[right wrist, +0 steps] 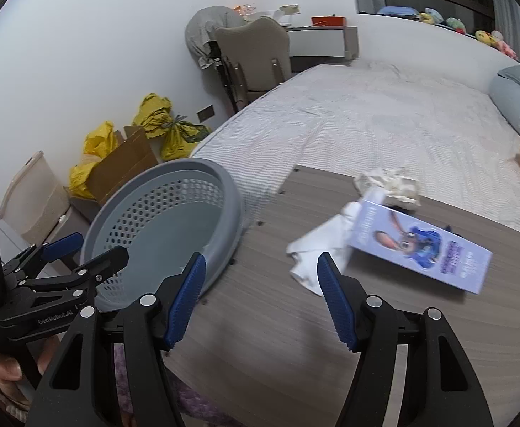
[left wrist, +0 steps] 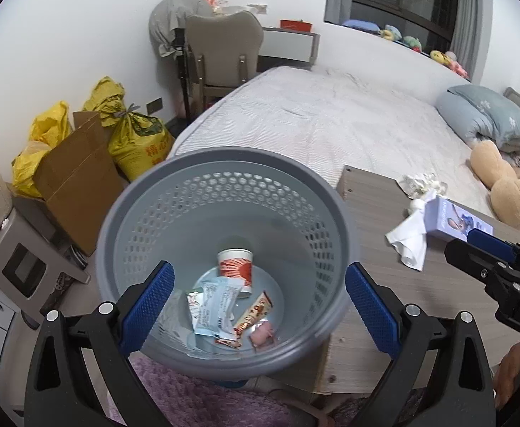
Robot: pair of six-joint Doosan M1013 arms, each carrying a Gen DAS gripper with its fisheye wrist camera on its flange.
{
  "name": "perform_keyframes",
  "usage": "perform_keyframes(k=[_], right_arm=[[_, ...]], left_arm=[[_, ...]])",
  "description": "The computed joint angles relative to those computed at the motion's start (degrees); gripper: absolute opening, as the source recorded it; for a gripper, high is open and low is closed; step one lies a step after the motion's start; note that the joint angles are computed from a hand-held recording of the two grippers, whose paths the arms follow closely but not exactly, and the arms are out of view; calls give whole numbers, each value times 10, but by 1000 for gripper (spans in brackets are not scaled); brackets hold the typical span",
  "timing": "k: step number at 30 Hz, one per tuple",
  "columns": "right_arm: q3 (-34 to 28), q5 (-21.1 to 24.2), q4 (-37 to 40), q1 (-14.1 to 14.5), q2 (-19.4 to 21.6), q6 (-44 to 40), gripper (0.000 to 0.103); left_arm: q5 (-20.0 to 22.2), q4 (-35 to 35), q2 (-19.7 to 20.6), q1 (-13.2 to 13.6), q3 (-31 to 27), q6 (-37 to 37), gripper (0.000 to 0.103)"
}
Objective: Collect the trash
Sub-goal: 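Move both tools back over the table, then grasp the purple Zootopia box with the right tool and lift it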
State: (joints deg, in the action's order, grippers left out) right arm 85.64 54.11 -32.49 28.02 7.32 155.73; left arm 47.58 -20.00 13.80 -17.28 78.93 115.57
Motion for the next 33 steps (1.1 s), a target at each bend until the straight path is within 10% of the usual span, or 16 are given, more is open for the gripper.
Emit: perform_keyframes(k=[13,33], right_arm=[[58,62,-22,-17,-52,-11,63],[79,31,66,-92,-63,-238,70]], left_arm=[[23,-6,-11,-36,10,13,95],[30,54,-4,-78,-8,-35,95]])
